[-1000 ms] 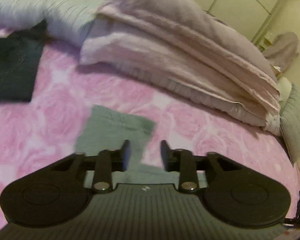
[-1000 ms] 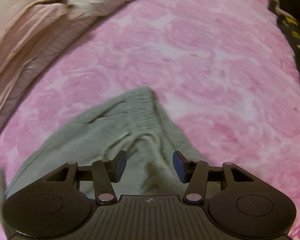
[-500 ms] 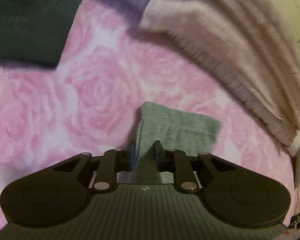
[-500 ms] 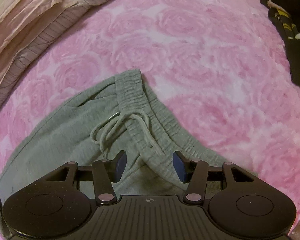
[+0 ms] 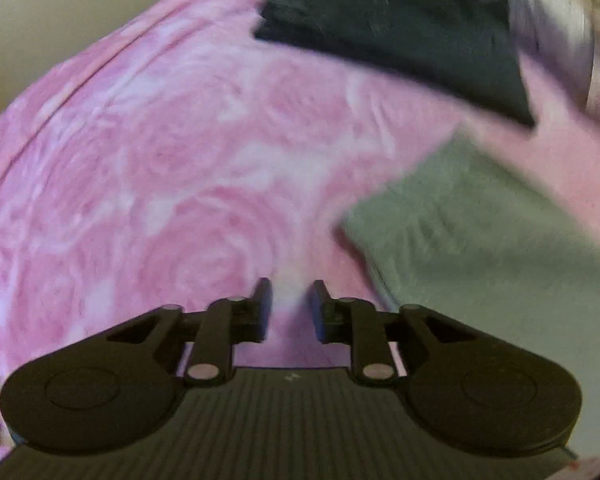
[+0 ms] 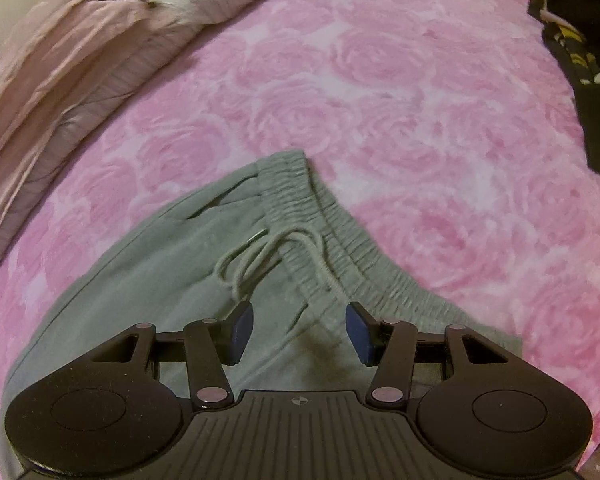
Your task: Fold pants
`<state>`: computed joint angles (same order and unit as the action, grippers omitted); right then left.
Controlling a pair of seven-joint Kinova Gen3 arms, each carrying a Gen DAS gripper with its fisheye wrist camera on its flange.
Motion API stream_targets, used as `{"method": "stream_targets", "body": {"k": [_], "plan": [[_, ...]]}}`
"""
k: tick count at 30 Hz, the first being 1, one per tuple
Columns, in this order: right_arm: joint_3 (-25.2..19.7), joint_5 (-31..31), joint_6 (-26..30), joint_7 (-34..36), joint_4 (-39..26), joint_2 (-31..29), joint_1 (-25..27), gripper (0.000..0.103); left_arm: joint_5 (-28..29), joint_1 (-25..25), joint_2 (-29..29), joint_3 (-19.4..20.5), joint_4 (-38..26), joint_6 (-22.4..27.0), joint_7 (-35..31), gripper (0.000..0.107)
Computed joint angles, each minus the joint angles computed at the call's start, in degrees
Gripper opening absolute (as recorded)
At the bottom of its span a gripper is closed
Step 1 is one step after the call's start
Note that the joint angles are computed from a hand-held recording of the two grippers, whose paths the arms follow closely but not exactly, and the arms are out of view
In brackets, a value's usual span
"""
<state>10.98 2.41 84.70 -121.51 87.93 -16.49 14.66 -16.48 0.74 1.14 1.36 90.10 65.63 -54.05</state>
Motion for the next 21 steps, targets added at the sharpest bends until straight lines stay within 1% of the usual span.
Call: {"method": "stream_targets", "body": {"k": [1, 2, 3, 4, 6, 9, 11, 13, 14, 16, 17, 19, 21], "plan": [[0.01, 0.12, 0.52, 0.84, 0.05, -0.87, -0.16, 0.049, 0.06, -0.11, -0.96, -0.30, 0.27, -0.13, 0.46, 0.021], [-0.11, 0.55, 1.40, 1.35, 0.04, -1.64, -0.16, 0.049, -0.67, -0.44, -1.70, 0.47, 0.09, 0.54, 0.83, 0.024], [-0.46, 1.04, 2.13, 1.20, 0.15, -2.30, -0.02, 0.049, -0.47, -0.17, -2.54, 0.54, 0.30, 0.28, 0.63, 0.025], [-0.42, 1.44, 2.89, 1.12, 0.37, -3.16, 0.21, 0.049, 0.67, 0.55, -2.93, -0.01, -0.10, 0.76, -0.47, 0.025], [0.47, 1.55, 4.28, 1.06, 0.79, -4.86, 0.68, 0.049, 2.70, 0.25, -4.54, 1.22, -0.58, 1.67, -2.80, 0.027], [2.59, 1.34, 6.76, 2.36, 0.87, -7.38, 0.89, 0.049, 7.23, 0.36, -8.51, 0.81, 0.34, 3.33, -6.35, 0.028], [4.57, 1.41, 8.92, 5.17, 0.62, -8.95, 0.33, 0.049, 10.28, 0.12, -11.07, 0.81, 0.56, 6.22, -7.37, 0.028], [6.55, 1.75, 11.22, 7.93, 0.76, -10.53, 0.00, 0.049, 12.08, -0.23, -14.16, 1.06, 1.28, 9.60, -7.05, 0.032], [7.82, 1.77, 12.18, 9.15, 1.14, -11.46, -0.06, 0.049, 12.74, -0.42, -15.89, 1.14, 2.01, 10.99, -7.00, 0.033], [10.67, 1.91, 13.75, 11.07, 2.40, -13.42, 0.10, 0.049, 11.99, -1.01, -19.33, 2.60, 3.20, 14.65, -5.73, 0.037], [12.31, 1.99, 14.18, 11.84, 3.10, -14.34, 0.20, 0.049, 11.34, -1.34, -21.01, 3.32, 3.79, 16.81, -5.24, 0.041], [15.76, 2.15, 13.81, 12.82, 5.01, -16.45, 0.52, 0.049, 10.37, -2.14, -24.23, 4.10, 5.47, 20.18, -4.51, 0.041], [19.39, 1.43, 12.34, 13.20, 6.65, -18.72, 0.26, 0.049, 11.47, -3.04, -27.25, 2.88, 7.32, 22.28, -3.92, 0.041]]}}
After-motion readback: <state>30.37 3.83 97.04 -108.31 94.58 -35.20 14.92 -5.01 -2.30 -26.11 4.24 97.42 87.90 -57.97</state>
